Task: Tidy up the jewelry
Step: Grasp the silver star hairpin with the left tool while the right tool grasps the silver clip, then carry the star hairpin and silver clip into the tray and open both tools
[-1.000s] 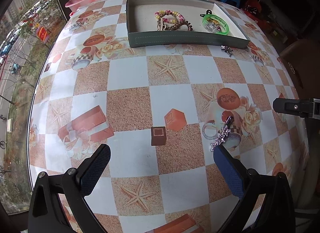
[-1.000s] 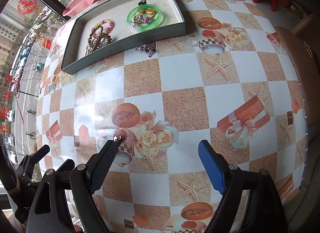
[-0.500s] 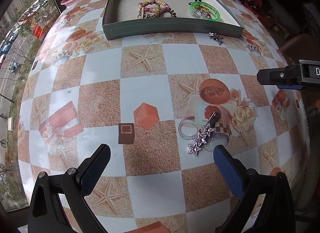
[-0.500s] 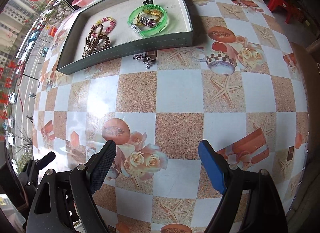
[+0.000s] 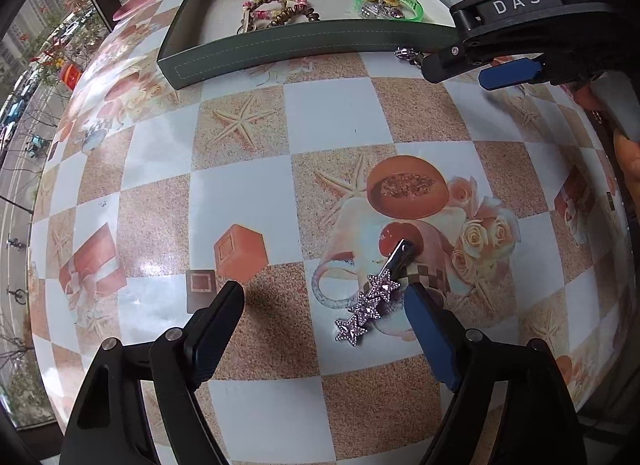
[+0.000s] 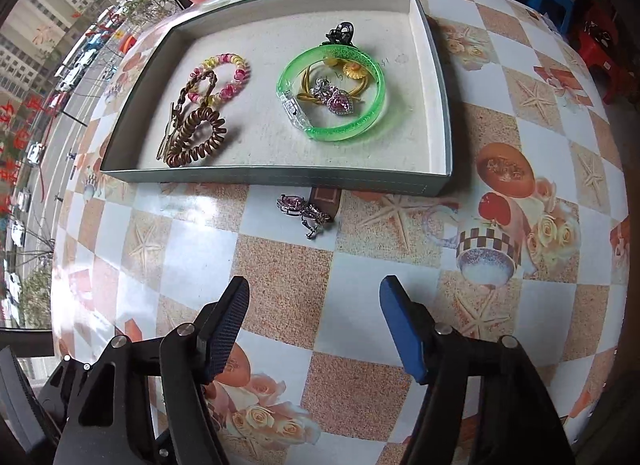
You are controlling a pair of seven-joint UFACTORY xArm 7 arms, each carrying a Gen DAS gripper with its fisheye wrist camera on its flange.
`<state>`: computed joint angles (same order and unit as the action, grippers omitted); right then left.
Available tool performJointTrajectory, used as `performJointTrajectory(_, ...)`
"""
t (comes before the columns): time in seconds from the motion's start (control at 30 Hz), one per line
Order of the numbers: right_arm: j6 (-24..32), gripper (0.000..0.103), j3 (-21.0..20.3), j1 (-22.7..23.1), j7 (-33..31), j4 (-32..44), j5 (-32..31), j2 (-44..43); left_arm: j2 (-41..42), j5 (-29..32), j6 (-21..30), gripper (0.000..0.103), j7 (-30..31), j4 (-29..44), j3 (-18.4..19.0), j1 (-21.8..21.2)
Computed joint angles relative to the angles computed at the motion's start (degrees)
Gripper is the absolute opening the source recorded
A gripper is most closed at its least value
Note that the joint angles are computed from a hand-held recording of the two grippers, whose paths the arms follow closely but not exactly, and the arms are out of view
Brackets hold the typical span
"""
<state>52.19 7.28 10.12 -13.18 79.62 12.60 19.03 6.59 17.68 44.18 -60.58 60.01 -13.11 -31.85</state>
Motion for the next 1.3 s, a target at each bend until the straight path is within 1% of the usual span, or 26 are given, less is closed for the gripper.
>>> performJointTrajectory(0.07,0.16,0.068,0.03,0.28,-0.06,1.88,-0.53,1.81,0.52,-0.34,0.23,0.087,0.07,0.41,0.01,0.00)
performJointTrajectory(0.23,-0.33,0.065,0.37,0.85,-0.66,4.54,-1.24,4.62,2.49,0.52,0.82,0.087,-0.76,2.57,0.47,-0.47)
performJointTrajectory(0.3,-1.52,0.064,0.46,1.30,-0.71,4.51,-1.79,4.86,3.39,0.80,0.90,0.083,-1.60,3.55,0.56,-1.00)
performJointTrajectory(0.37,-1.93,0.064,0.78,1.41,-0.79,4.93,-1.40,5.32,3.74,0.79,1.11,0.083,-1.70,4.08,0.72,-1.22)
performJointTrajectory(0.43,-2.58,0.062,0.83,1.69,-0.50,5.06,-1.46,5.54,3.93,1.24,1.10,0.076,-2.08,4.47,0.81,-1.60)
performJointTrajectory(0.53,-4.11,0.049,0.34,3.32,1.14,4.84,-3.91,5.66,4.23,1.18,1.61,0.068,-2.00,5.45,0.73,-2.05)
performJointTrajectory(0.6,-5.02,0.034,-0.24,4.48,2.66,4.51,-6.38,5.57,4.46,1.33,1.82,0.055,-1.64,6.15,0.63,-2.39)
performJointTrajectory(0.63,-5.18,0.031,-0.41,4.94,3.48,4.59,-7.35,5.67,4.35,1.30,1.75,0.051,-1.42,6.18,0.61,-2.49)
performJointTrajectory(0.67,-5.25,0.023,-0.56,5.16,4.09,4.61,-8.11,5.69,4.40,1.25,1.63,0.043,-1.17,6.31,0.60,-2.55)
performJointTrajectory(0.7,-5.29,0.018,-0.65,5.23,4.59,4.49,-8.61,5.61,4.24,0.99,1.59,0.035,-0.80,6.33,0.57,-2.54)
performJointTrajectory(0.77,-5.16,0.018,-0.46,4.64,4.87,3.98,-8.26,5.17,3.97,0.05,0.53,0.030,-0.11,5.93,0.48,-2.34)
performJointTrajectory(0.87,-4.95,0.018,-0.03,3.00,4.24,1.85,-6.28,3.33,2.29,-2.90,-2.67,0.030,0.85,3.42,0.32,-1.46)
performJointTrajectory(1.03,-3.49,0.018,0.45,0.71,3.23,-2.11,-1.43,-0.40,-0.58,-6.11,-5.55,0.030,0.91,0.09,0.18,-0.05)
performJointTrajectory(1.17,-2.03,0.018,0.30,-0.43,3.38,-5.84,2.12,-3.67,-2.79,-7.21,-6.54,0.030,1.74,-1.73,-0.12,0.94)
performJointTrajectory(1.3,-1.60,0.018,-0.16,-0.78,3.72,-10.54,4.01,-7.76,-4.41,-7.86,-6.93,0.030,4.69,-3.08,-0.12,2.24)
